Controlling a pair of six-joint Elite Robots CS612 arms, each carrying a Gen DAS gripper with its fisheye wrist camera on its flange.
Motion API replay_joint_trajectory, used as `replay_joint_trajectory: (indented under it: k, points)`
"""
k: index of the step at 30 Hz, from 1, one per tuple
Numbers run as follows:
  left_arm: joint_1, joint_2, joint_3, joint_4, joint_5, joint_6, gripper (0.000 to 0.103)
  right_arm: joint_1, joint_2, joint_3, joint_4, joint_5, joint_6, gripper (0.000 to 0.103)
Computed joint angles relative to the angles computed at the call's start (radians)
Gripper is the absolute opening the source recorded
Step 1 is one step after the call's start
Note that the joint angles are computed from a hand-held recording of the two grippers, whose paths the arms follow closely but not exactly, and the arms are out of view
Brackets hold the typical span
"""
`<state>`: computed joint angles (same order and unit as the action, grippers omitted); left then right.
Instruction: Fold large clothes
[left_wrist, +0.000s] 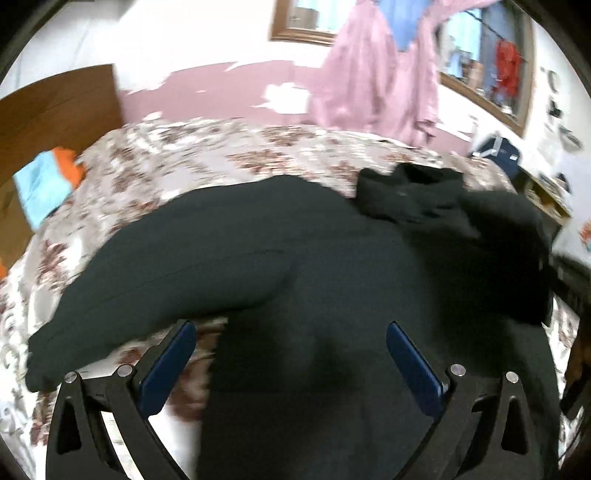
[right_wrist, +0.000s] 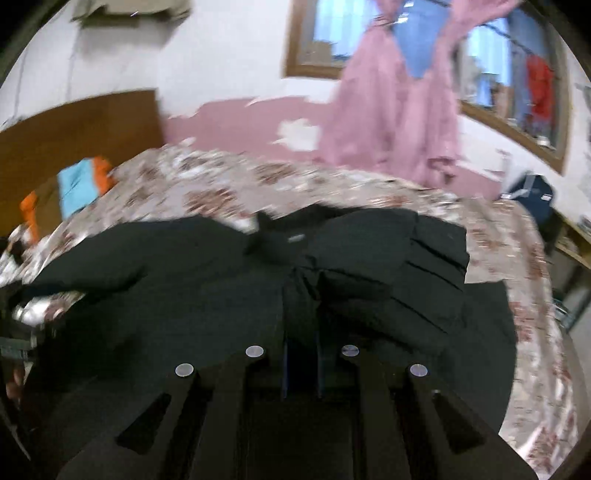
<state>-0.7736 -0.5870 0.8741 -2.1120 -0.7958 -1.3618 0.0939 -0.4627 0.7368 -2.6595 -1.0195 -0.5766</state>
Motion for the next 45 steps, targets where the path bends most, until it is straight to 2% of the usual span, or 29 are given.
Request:
replay_joint_trajectory:
  k: [3,6,7,8,10,11,13,15,16,19,21,23,27,29,31,33,35,37,40,42,43,44,45]
  points:
    - [0.003,-0.03,0.056,-0.012,0.012,-0.03,0.103,0.015,-0.021,0.06,0.053,0.021,-0.045,0.01]
    - [0.009,-0.043,0.09,-0.05,0.006,-0.035,0.103,0.028,-0.038,0.124,0.089,-0.024,-0.081,0.013]
    - [0.011,-0.044,0.098,-0.075,0.002,-0.032,0.103,0.028,-0.031,0.108,0.138,-0.026,-0.092,0.018]
    - [0.013,-0.044,0.104,-0.097,-0.002,-0.028,0.103,0.021,-0.032,0.105,0.23,0.01,-0.112,0.022]
    - [0.017,-0.032,0.098,-0.154,-0.016,-0.007,0.103,0.008,-0.037,0.108,0.3,0.052,-0.138,0.043]
    - [0.018,-0.026,0.093,-0.176,-0.021,0.0,0.103,-0.003,-0.05,0.132,0.318,0.09,-0.168,0.049]
    - [0.022,-0.005,0.067,-0.222,-0.043,0.029,0.103,-0.023,-0.089,0.198,0.318,0.138,-0.226,0.083]
    - [0.029,0.019,0.031,-0.267,-0.077,0.068,0.103,-0.038,-0.117,0.237,0.351,0.166,-0.29,0.084]
    - [0.031,0.031,0.015,-0.29,-0.092,0.089,0.103,-0.052,-0.145,0.286,0.33,0.174,-0.313,0.084]
    - [0.037,0.07,-0.047,-0.334,-0.147,0.147,0.103,-0.078,-0.17,0.324,0.296,0.194,-0.293,0.084]
    - [0.039,0.089,-0.082,-0.304,-0.178,0.14,0.103,-0.105,-0.183,0.35,0.256,0.199,-0.253,0.084]
    - [0.039,0.106,-0.128,-0.199,-0.212,0.074,0.103,-0.135,-0.199,0.381,0.202,0.188,-0.199,0.084]
    - [0.042,0.149,-0.219,-0.053,-0.268,0.003,0.101,-0.167,-0.175,0.344,0.159,0.15,-0.119,0.084]
    - [0.04,0.172,-0.268,0.007,-0.247,-0.004,0.084,-0.175,-0.161,0.329,0.144,0.144,-0.075,0.084]
    - [0.044,0.192,-0.309,0.037,-0.258,0.005,0.024,-0.182,-0.155,0.33,0.112,0.128,-0.036,0.084]
    - [0.041,0.205,-0.345,0.083,-0.227,0.001,0.01,-0.182,-0.143,0.317,0.088,0.113,-0.014,0.084]
    - [0.032,0.192,-0.315,0.02,-0.161,0.023,0.006,-0.171,-0.122,0.286,0.051,0.102,0.009,0.084]
    - [0.024,0.185,-0.313,0.01,-0.096,0.043,0.005,-0.164,-0.115,0.282,-0.012,0.093,0.032,0.084]
    - [0.01,0.195,-0.366,0.087,0.037,0.072,0.005,-0.147,-0.098,0.243,-0.052,0.081,0.059,0.084]
    - [0.008,0.189,-0.377,0.144,0.099,0.03,0.005,-0.128,-0.073,0.183,-0.081,0.038,0.083,0.084]
    - [0.009,0.186,-0.384,0.185,0.116,-0.007,0.005,-0.119,-0.064,0.159,-0.08,0.016,0.093,0.084]
    - [0.012,0.182,-0.383,0.205,0.116,-0.034,0.005,-0.103,-0.042,0.104,-0.047,-0.019,0.103,0.084]
    - [0.016,0.179,-0.376,0.206,0.105,-0.042,0.005,-0.096,-0.032,0.078,-0.026,-0.026,0.11,0.084]
